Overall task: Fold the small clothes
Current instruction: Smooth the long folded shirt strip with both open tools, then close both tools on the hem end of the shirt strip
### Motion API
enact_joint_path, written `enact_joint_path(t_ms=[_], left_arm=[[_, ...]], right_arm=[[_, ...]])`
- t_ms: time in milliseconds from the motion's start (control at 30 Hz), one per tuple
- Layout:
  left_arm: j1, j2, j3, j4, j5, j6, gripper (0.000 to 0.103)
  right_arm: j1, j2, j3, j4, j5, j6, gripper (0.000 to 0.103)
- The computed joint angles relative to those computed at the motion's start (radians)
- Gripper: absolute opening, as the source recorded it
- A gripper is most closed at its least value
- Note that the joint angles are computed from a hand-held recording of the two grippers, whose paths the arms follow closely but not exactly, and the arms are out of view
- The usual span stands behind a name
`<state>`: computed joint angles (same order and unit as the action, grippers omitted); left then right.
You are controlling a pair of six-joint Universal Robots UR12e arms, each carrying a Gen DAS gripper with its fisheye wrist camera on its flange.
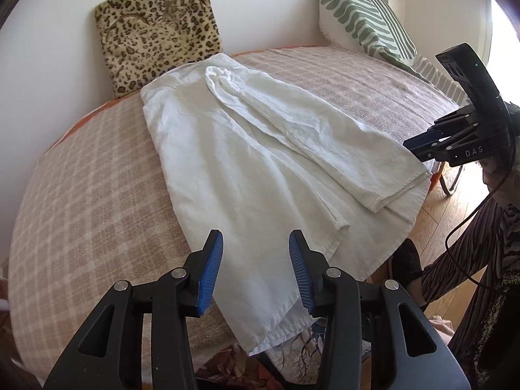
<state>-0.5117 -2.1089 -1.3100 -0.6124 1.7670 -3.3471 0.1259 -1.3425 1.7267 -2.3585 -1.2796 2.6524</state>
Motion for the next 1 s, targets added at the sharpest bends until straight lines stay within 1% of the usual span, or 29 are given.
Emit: enact_joint_path(t_ms=[67,100,133,200,233,300,367,433,467,500,567,667,767,800,900,967,1000], left_arm=[[0.012,0.016,-0.02,0.001,-0.037,-0.047,0.042],[0.021,0.026,-0.033,0.003,-0.065,-0.082,0.042],[0.031,0.037,-0.048,0.004,-0.095,-0.12,0.042],[0.052,0.058,-0.08,0.009,-0.174,-0.205,0.043],[0.059,0.066,-0.092,0.005,-0.203,-0.239,0.044],[0.069,0.077,-0.109,-0.003,-0.233,-0.28,0.044],[0.078,0.087,-0.127,0.013,-0.262,-0.315,0.044],[0.086,0.093,-0.143,0.039,-0.293,-0.349,0.044],[0.089,0.093,-0.147,0.047,-0.307,-0.362,0.044],[0.092,0.093,-0.15,0.054,-0.322,-0.372,0.044],[0.098,0.084,-0.147,0.054,-0.364,-0.381,0.044],[0.098,0.066,-0.128,0.031,-0.413,-0.38,0.044],[0.091,0.059,-0.116,0.032,-0.41,-0.366,0.044],[0.092,0.058,-0.114,0.031,-0.418,-0.372,0.042],[0.098,0.056,-0.114,0.038,-0.44,-0.399,0.041],[0.099,0.055,-0.11,0.03,-0.44,-0.397,0.038],[0.099,0.058,-0.112,0.023,-0.433,-0.389,0.03]], right_arm=[[0.005,-0.007,0.008,-0.004,-0.018,-0.028,0.036],[0.003,-0.009,0.007,0.011,-0.012,-0.033,0.036],[-0.005,-0.008,-0.001,0.041,0.012,-0.024,0.036],[-0.033,0.0,-0.029,0.136,0.11,0.009,0.036],[-0.047,0.009,-0.046,0.182,0.155,0.03,0.039],[-0.071,0.027,-0.073,0.25,0.234,0.065,0.042],[-0.093,0.039,-0.094,0.311,0.306,0.068,0.043],[-0.115,0.045,-0.106,0.369,0.374,0.057,0.051],[-0.123,0.046,-0.107,0.379,0.399,0.061,0.054],[-0.129,0.047,-0.108,0.384,0.413,0.064,0.056],[-0.129,0.052,-0.114,0.388,0.418,0.068,0.056],[-0.121,0.064,-0.13,0.454,0.436,0.023,0.056],[-0.098,0.07,-0.14,0.495,0.411,-0.029,0.056],[-0.093,0.072,-0.141,0.501,0.416,-0.036,0.056],[-0.084,0.087,-0.161,0.562,0.44,-0.062,0.049],[-0.075,0.091,-0.165,0.556,0.431,-0.057,0.046],[-0.072,0.092,-0.168,0.554,0.426,-0.058,0.041]])
